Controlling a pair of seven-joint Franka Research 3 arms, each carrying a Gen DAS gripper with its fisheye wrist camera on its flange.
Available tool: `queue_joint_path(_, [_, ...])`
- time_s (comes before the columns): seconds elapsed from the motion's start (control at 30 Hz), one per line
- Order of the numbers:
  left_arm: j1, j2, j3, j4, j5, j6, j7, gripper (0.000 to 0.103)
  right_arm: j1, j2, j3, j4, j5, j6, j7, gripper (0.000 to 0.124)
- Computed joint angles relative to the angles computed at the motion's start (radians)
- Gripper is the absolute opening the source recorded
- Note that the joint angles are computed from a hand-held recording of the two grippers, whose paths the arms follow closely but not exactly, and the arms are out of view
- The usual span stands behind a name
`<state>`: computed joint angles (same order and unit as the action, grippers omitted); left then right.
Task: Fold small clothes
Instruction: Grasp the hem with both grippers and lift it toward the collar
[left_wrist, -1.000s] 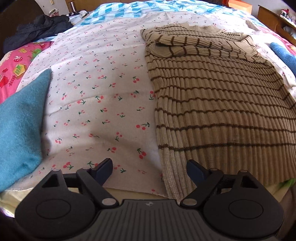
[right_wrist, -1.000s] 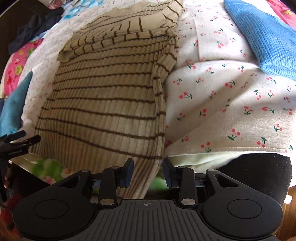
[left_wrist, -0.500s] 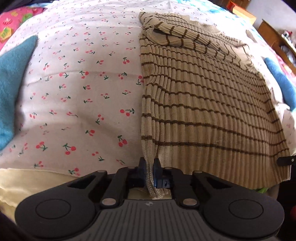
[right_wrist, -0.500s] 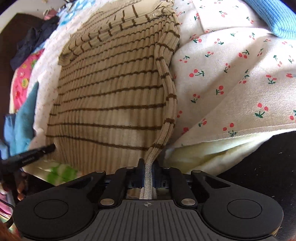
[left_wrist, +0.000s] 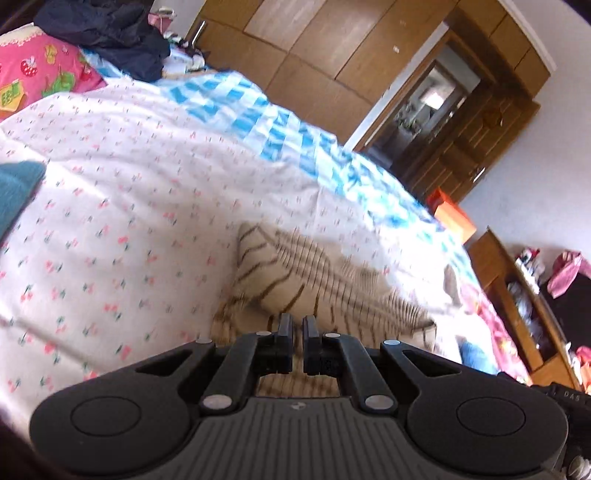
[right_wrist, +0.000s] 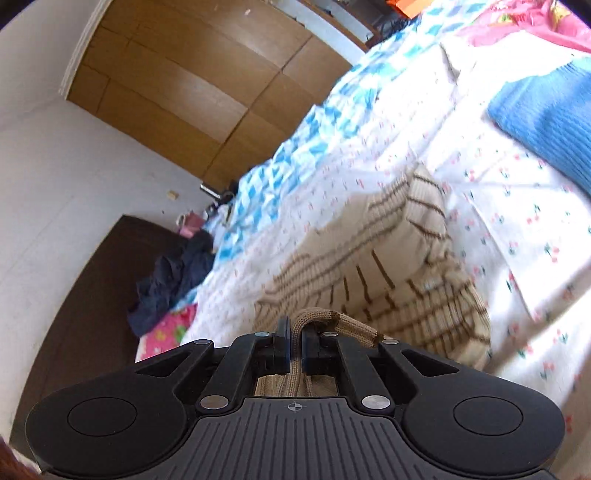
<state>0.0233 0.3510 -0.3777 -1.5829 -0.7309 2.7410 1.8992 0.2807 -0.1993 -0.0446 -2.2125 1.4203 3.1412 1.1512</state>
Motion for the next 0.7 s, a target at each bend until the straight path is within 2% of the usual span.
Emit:
queue_joint_path(0.03, [-0.025,0.054,0.010,0.068,0.029,0.020,-0.026,0.011,0.009,0.039,-0.021,0.057,0.092,0.012,-0.093,0.006])
queue_joint_path(0.1, [-0.046,0.136,0.017,0.181,0.099,-0.008,-0.075,0.011,-0.020,0.110,-0.014,0.142,0.156,0.023,-0.151,0.006])
queue_joint_path(0.13, [-0.056,0.159,0.026,0.214,0.143,-0.021,-0.104,0.011,-0.038,0.152,-0.009,0.183,0.152,0.018,-0.144,0.006])
queue_joint_path(0.2, [-0.040,0.162,0.011,0.220,0.195,-0.051,-0.085,0.011,-0.071,0.188,0.007,0.204,0.063,-0.001,-0.045,0.006])
queue_joint_path(0.27, [-0.021,0.115,-0.002,0.140,0.224,-0.038,-0.034,0.012,-0.091,0.179,0.024,0.184,0.067,-0.033,-0.069,0.006])
queue_joint_path(0.37, [0.001,0.030,0.008,0.011,0.250,-0.073,-0.001,0.014,-0.093,0.111,0.044,0.078,-0.035,-0.047,0.032,0.005])
queue_joint_path(0.47, [0.005,-0.045,0.025,-0.097,0.258,-0.116,0.052,0.015,-0.115,0.024,0.078,-0.054,-0.293,-0.022,0.265,0.005])
queue_joint_path(0.57, [0.011,-0.121,0.022,-0.189,0.194,-0.144,0.199,0.019,-0.161,-0.027,0.115,-0.125,-0.473,-0.022,0.423,0.005])
queue_joint_path(0.63, [0.001,-0.165,0.023,-0.238,0.151,-0.136,0.307,0.025,-0.155,-0.031,0.104,-0.134,-0.512,-0.020,0.461,0.005])
queue_joint_path(0.7, [-0.021,-0.196,0.027,-0.278,0.123,-0.089,0.413,0.033,-0.094,-0.023,0.048,-0.124,-0.473,-0.015,0.434,0.005])
